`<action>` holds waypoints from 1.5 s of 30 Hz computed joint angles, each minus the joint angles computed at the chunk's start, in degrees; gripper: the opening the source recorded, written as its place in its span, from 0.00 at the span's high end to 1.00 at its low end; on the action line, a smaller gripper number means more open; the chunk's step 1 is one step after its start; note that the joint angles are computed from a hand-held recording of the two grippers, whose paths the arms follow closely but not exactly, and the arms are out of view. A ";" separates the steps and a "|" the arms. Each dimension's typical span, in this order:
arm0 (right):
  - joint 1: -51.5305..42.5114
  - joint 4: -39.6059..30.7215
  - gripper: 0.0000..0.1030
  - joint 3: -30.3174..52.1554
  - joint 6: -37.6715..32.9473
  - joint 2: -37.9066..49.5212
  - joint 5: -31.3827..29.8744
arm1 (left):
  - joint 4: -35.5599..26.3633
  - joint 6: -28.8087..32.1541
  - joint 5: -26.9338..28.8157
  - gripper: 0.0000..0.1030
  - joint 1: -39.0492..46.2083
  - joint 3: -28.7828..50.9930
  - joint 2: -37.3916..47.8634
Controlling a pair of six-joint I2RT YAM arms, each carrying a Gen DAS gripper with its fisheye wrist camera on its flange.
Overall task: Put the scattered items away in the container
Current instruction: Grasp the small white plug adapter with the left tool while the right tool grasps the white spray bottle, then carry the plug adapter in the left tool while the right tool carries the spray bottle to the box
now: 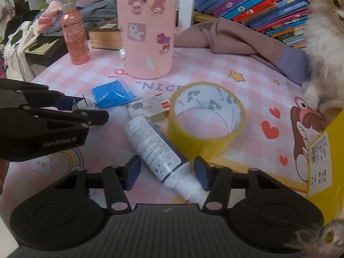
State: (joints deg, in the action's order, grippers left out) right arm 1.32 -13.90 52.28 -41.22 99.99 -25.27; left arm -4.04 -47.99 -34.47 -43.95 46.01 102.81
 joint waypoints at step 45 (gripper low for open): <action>-26.18 -42.12 0.70 2.31 -20.32 -23.86 -14.36 | -22.58 -21.21 -11.72 0.73 -25.35 0.50 -19.07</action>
State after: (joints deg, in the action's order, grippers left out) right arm -24.86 -56.03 54.59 -61.54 76.13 -39.63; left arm -26.62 -69.20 -46.19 -69.30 46.51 83.73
